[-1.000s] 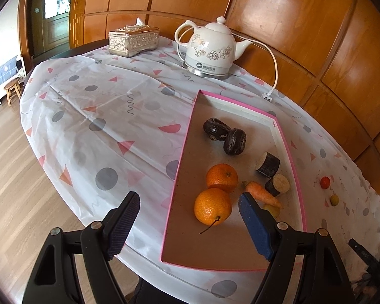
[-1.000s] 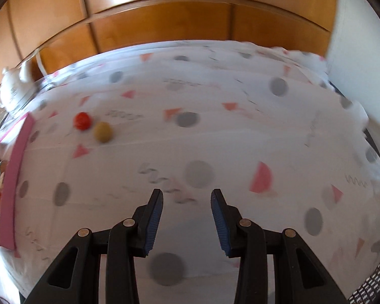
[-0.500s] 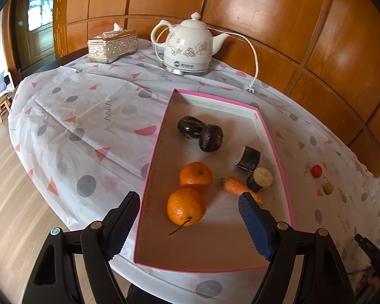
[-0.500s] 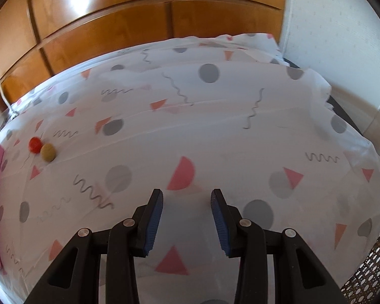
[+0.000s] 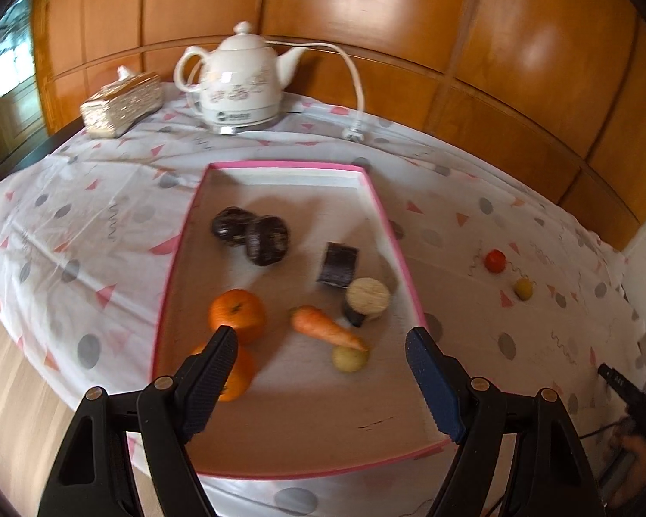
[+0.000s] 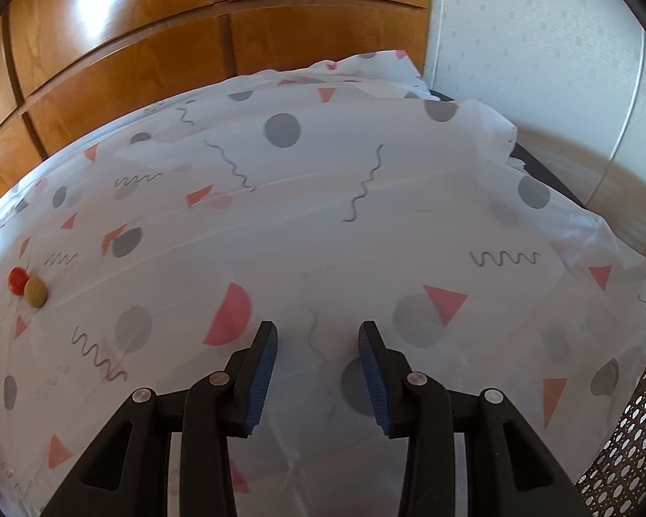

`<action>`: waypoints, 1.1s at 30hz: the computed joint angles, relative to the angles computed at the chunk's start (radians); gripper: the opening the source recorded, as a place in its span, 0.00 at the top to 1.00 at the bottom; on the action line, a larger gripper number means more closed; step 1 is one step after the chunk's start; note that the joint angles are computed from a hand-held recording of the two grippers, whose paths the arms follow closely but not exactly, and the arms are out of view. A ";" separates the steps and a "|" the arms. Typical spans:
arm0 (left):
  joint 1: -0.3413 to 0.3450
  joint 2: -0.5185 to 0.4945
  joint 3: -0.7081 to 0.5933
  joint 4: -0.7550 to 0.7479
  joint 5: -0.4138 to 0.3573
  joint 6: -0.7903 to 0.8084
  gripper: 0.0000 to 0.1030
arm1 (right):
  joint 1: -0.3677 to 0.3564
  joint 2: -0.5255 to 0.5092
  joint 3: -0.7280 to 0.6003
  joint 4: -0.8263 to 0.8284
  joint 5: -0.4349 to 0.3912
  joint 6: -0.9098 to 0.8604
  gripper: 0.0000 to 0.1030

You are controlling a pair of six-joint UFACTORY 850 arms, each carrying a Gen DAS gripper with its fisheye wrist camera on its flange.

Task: Organize fruits
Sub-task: 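Reach the left tool to the yellow potato and close on it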

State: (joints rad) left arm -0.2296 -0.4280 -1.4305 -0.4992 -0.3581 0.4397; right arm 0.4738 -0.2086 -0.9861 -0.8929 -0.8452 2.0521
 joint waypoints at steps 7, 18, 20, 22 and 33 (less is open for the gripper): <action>-0.034 -0.027 -0.045 0.000 -0.038 0.063 0.22 | -0.001 -0.003 0.008 -0.024 -0.015 0.032 0.54; -0.095 -0.091 -0.141 -0.012 -0.104 0.129 0.22 | 0.001 -0.013 0.005 -0.048 -0.021 0.050 0.49; -0.106 -0.109 -0.164 -0.022 -0.127 0.137 0.23 | 0.001 -0.013 0.006 -0.050 -0.022 0.053 0.49; -0.118 -0.129 -0.190 -0.030 -0.147 0.143 0.24 | 0.003 -0.015 0.005 -0.052 -0.024 0.055 0.48; -0.193 -0.304 -0.420 -0.060 -0.309 0.156 0.48 | 0.005 -0.017 0.006 -0.065 -0.019 0.065 0.43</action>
